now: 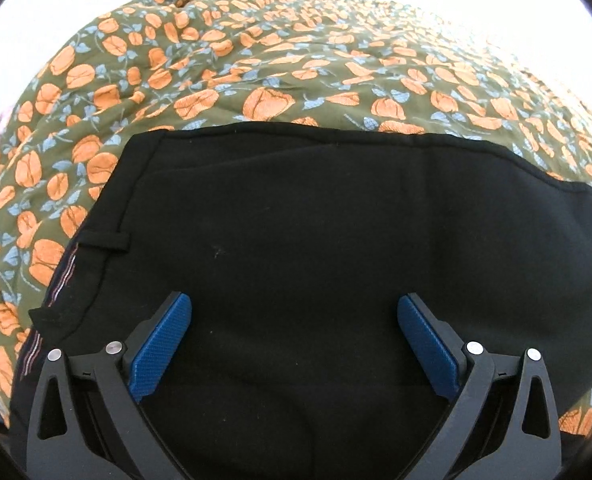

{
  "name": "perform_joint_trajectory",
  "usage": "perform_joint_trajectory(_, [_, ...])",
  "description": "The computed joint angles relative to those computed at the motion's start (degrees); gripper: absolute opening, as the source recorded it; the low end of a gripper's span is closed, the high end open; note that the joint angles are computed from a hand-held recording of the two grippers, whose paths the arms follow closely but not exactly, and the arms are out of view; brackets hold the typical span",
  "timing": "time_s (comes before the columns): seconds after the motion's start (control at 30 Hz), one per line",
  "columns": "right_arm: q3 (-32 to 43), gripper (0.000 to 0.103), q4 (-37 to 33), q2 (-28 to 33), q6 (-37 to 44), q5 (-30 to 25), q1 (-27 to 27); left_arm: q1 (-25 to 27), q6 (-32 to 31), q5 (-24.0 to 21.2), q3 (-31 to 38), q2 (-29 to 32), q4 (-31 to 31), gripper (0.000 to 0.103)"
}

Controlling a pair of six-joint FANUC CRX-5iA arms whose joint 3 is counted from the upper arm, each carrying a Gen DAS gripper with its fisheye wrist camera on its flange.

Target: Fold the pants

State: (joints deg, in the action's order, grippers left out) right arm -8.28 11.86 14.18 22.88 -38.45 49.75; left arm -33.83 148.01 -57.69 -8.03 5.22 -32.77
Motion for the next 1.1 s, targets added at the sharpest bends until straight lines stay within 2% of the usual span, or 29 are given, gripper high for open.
perform_joint_trajectory(0.07, [-9.15,0.075,6.77,-6.49,-12.44,-2.55,-2.54,0.16,-0.01,0.5,-0.15,0.04,-0.07,0.103])
perform_joint_trajectory(0.13, [-14.58,0.075,10.17,-11.52,-19.88,-8.11,-3.29,0.59,-0.36,1.05,-0.36,-0.02,0.42,0.103])
perform_joint_trajectory(0.23, [-18.58,0.08,13.46,-17.27,-24.41,-16.63,-0.99,0.94,-1.43,1.1,-0.58,-0.85,0.94,0.102])
perform_joint_trajectory(0.27, [-19.67,0.08,14.29,-18.93,-25.31,-17.68,0.05,0.55,-2.07,0.34,-0.39,-1.46,0.73,0.102])
perform_joint_trajectory(0.37, [-24.22,0.082,17.36,-26.68,-30.27,-16.81,7.7,-2.61,-1.75,-2.3,-0.22,-4.73,-1.47,0.102])
perform_joint_trajectory(0.43, [-26.99,0.089,19.44,-30.47,-32.55,-16.42,13.61,-4.51,-2.64,-0.97,-2.23,-9.12,0.46,0.102])
perform_joint_trajectory(0.47, [-27.22,0.089,20.61,-31.28,-34.04,-16.91,18.25,-5.21,-3.27,-0.05,-3.23,-10.91,2.3,0.102])
perform_joint_trajectory(0.57, [-27.16,0.089,25.3,-29.97,-40.21,-15.58,29.58,-8.31,-5.6,4.29,-7.16,-15.48,10.08,0.102])
perform_joint_trajectory(0.63, [-26.88,0.09,28.93,-27.48,-44.26,-10.28,34.68,-11.26,-8.14,9.17,-10.45,-16.59,17.1,0.102])
perform_joint_trajectory(0.7, [-26.92,0.09,32.47,-24.53,-48.07,-4.27,38.37,-14.11,-12.14,11.97,-11.75,-14.77,22.41,0.102])
perform_joint_trajectory(0.73, [-26.19,0.09,32.7,-22.77,-48.09,-1.88,39.21,-15.93,-14.23,11.83,-11.15,-12.73,23.55,0.102])
perform_joint_trajectory(0.8, [-24.49,0.09,30.93,-19.75,-46.0,0.23,40.84,-19.34,-14.31,8.21,-7.96,-8.63,21.1,0.102])
perform_joint_trajectory(0.83, [-23.02,0.09,28.59,-18.21,-43.95,-1.36,41.95,-20.67,-14.09,5.8,-6.3,-6.61,19.55,0.102])
perform_joint_trajectory(0.9, [-20.41,0.09,22.28,-16.32,-39.33,-9.47,43.98,-22.0,-13.5,3.07,-4.7,-4.58,17.28,0.102])
perform_joint_trajectory(0.97, [-17.26,0.09,14.89,-14.65,-36.53,-23.19,45.44,-22.98,-11.83,2.94,-4.38,-4.37,15.91,0.103])
perform_joint_trajectory(1.0, [-17.31,0.091,12.84,-14.86,-38.05,-28.25,46.18,-23.14,-11.18,2.48,-3.97,-4.14,15.88,0.103])
perform_joint_trajectory(1.03, [-18.8,0.096,12.23,-16.27,-41.2,-30.47,47.12,-23.35,-10.62,2.01,-3.65,-3.96,15.68,0.103])
perform_joint_trajectory(1.1, [-22.31,0.1,11.82,-19.8,-48.03,-32.61,48.78,-23.79,-9.84,1.14,-2.66,-3.13,14.8,0.103])
